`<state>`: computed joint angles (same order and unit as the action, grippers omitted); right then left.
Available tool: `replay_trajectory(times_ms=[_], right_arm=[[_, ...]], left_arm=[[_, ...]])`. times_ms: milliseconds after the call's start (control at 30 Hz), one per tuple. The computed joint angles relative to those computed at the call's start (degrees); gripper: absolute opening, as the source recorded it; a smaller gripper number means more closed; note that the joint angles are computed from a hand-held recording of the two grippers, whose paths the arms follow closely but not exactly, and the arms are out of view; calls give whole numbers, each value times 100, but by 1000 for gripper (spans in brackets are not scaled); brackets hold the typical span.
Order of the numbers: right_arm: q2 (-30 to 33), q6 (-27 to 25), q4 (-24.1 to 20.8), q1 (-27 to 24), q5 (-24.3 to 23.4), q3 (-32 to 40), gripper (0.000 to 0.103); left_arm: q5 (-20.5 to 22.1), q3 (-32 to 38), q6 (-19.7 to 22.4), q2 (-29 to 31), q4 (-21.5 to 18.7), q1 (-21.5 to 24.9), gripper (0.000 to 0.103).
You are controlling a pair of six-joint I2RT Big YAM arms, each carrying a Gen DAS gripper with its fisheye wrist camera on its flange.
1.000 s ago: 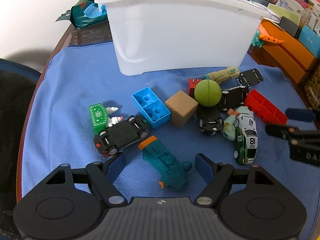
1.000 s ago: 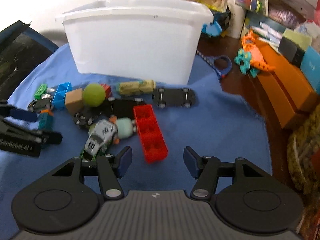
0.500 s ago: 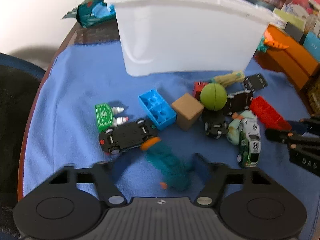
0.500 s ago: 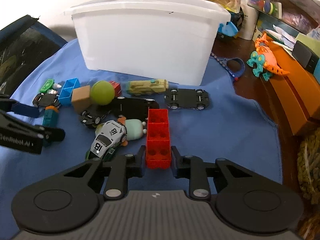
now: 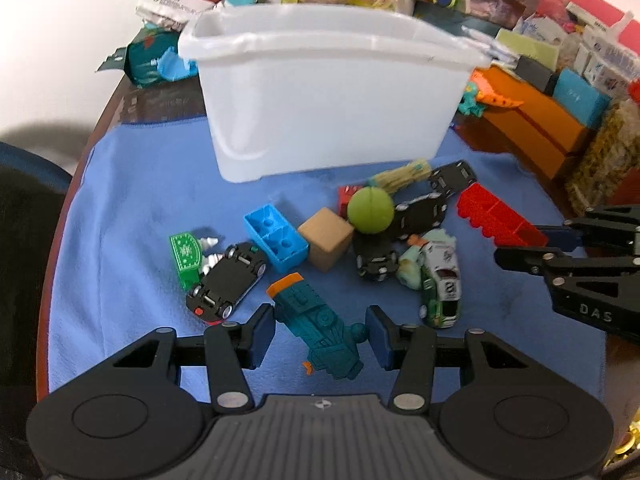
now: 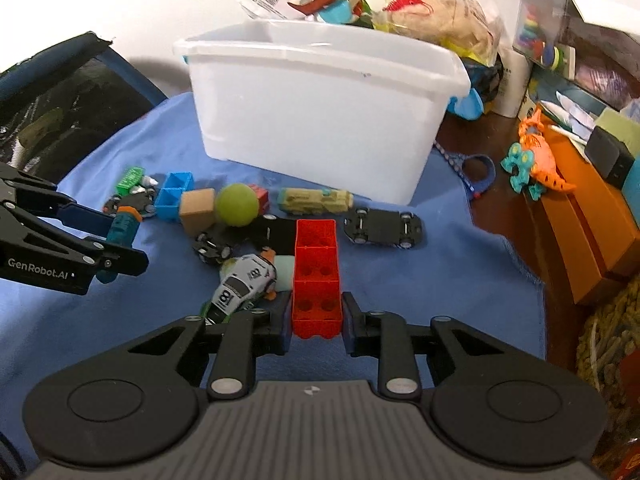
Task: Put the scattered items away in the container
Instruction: 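Grasp the teal toy gun with the left tool while the right tool carries the red brick to the bin, then release the teal toy gun into the bin with the left tool and return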
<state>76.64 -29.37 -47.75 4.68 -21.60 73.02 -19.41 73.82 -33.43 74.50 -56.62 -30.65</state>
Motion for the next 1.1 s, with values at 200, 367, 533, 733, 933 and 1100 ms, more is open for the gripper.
replay_trajectory(times_ms=[200, 367, 533, 733, 933, 1100], right_arm=[[-68, 150, 45, -49, -207, 212, 27], [-90, 301, 317, -75, -486, 540, 27], [296, 525, 458, 44, -549, 1272, 27], [950, 812, 378, 281, -396, 2278, 27], [1739, 1198, -6, 554, 93, 3250, 27], [2274, 1335, -328, 689, 462, 3685, 27]], left_arm=[[-346, 344, 265, -151, 52, -34, 53], [-573, 903, 804, -104, 97, 41, 53], [-654, 1593, 1427, 249, 228, 293, 53], [-897, 2449, 2158, 1008, 433, 699, 53], [-879, 3102, 2217, 1702, 187, 1024, 53], [-761, 3191, 2118, 1967, 23, 1144, 53]])
